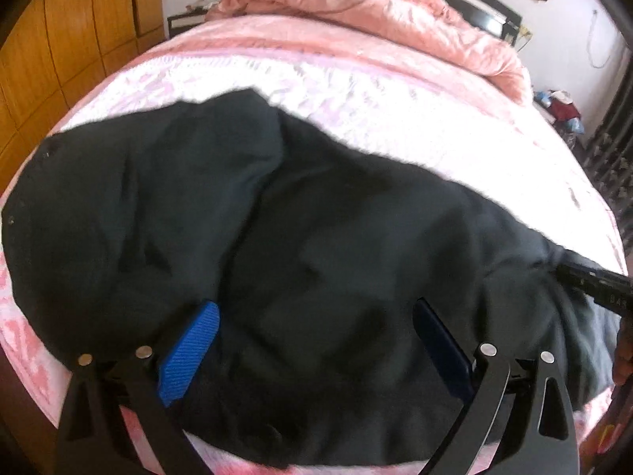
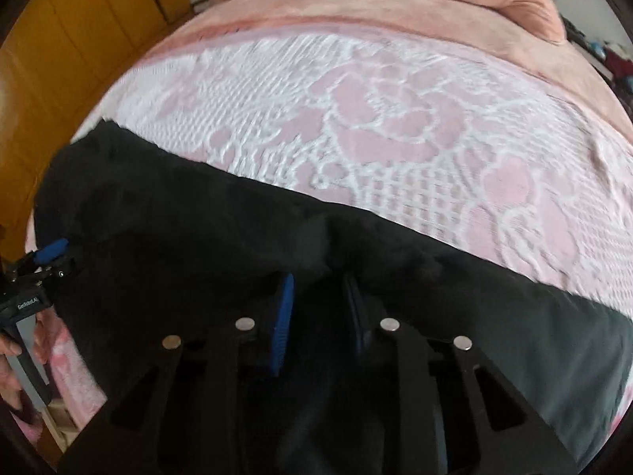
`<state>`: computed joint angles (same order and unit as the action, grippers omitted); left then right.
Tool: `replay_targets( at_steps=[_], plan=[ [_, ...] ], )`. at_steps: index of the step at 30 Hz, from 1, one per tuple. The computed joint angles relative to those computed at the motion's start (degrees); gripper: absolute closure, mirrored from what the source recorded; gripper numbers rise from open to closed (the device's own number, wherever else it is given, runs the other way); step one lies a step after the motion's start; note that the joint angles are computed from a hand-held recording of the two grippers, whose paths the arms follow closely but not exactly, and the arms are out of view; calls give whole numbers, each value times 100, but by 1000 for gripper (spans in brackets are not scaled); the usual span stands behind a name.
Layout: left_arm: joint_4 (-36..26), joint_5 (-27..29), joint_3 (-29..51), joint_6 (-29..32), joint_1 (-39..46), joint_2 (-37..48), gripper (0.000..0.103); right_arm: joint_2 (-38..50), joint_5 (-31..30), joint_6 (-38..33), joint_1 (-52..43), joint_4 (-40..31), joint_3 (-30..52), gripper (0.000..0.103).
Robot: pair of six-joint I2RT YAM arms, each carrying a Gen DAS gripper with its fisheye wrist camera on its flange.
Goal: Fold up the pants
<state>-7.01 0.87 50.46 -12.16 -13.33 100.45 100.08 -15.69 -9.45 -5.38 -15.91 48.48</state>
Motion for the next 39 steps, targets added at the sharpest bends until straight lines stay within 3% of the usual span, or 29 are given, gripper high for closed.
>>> replay_targets(
  at_steps=[5,9,12,15,17,20,22,27,32,39],
  plan=[
    [-86,-1,-9,-29,-435,90,4,-785,-440,-262,-883,-347,-562,72],
    [-120,-474,106,-68,-731,320,5,-577,-441,-517,-1310,-338,-784,73],
    [-357,-40,-92,-238,-606,-254,6,-919,-622,-495,-1441,-522,-884,71],
    [-468,58,-580,-302,-205,-1089,6,-1575,-809,-552,-1448,-792,-1099,71],
    [-626,389,-848,-309,454,-1584,6,-1975,-935,-555,-1313,-1026,-1212,70],
    [-880,1400,-1020,-229,2064,-1828,13,-2471,-1190,-397,-950,-1324,-1386,70],
    [-1070,1843,-746,-62,2943,-1472,23,-2578,-1309,-171,-598,-1358,-1469,68],
    [-1222,3021,-122,27,4311,-405,24,-2603,-734,437,531,-1008,-1638,67],
    [-1030,3817,200,-188,4784,423,24,-2383,-442,602,818,-791,-1737,64],
    [-700,4139,488,-321,4782,935,28,-2114,-392,539,713,-668,-1771,60]
  ],
)
